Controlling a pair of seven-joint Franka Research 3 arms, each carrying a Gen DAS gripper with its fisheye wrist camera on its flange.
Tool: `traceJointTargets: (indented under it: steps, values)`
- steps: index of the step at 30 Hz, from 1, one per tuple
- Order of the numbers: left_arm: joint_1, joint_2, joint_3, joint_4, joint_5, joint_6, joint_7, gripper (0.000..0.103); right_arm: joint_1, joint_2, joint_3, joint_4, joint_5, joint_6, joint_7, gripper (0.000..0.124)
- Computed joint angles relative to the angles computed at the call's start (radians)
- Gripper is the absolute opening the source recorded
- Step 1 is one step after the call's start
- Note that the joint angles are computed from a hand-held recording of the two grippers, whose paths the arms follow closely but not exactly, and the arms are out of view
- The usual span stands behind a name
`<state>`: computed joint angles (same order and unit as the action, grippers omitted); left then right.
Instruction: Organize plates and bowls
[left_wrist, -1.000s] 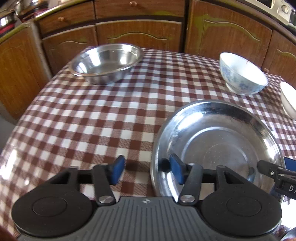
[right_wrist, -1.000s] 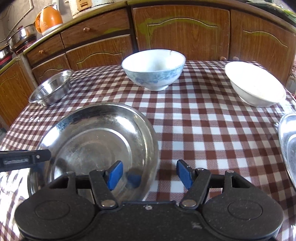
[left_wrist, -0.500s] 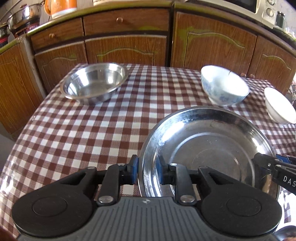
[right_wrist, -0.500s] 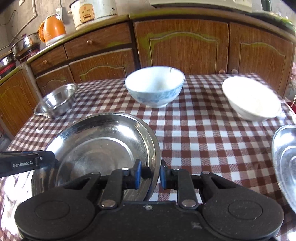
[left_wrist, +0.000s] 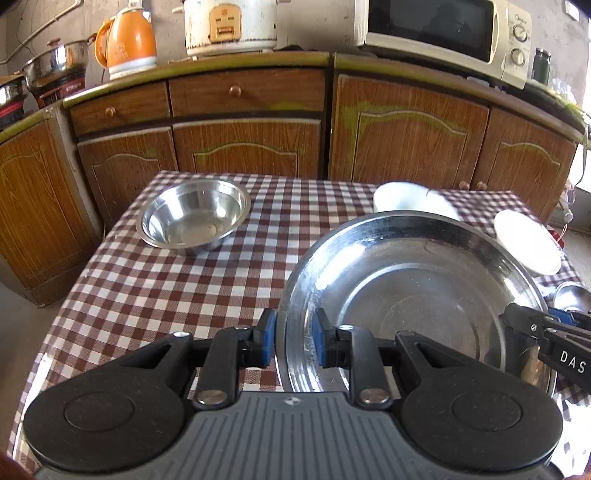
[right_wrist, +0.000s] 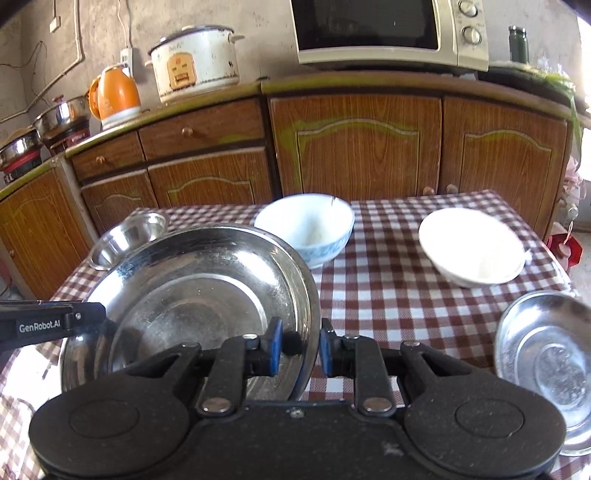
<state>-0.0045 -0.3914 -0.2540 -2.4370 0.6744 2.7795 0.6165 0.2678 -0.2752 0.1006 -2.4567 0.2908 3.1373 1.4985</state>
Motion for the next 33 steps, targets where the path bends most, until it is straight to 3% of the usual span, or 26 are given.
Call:
traceJointTargets:
  steps: [13,33]
  values:
    - [-0.024,-0.072,-0.018,-0.012,-0.021,-0.038,0.012,0.023,-0.022,-0.112,0.005,-0.049,-0.010,-0.007,0.004,0.027]
    - [-0.069,-0.087,-0.060,0.015,-0.021,-0.066,-0.011,0.023,-0.081,-0.242,-0.008,-0.121,-0.018,-0.023,-0.005,0.027]
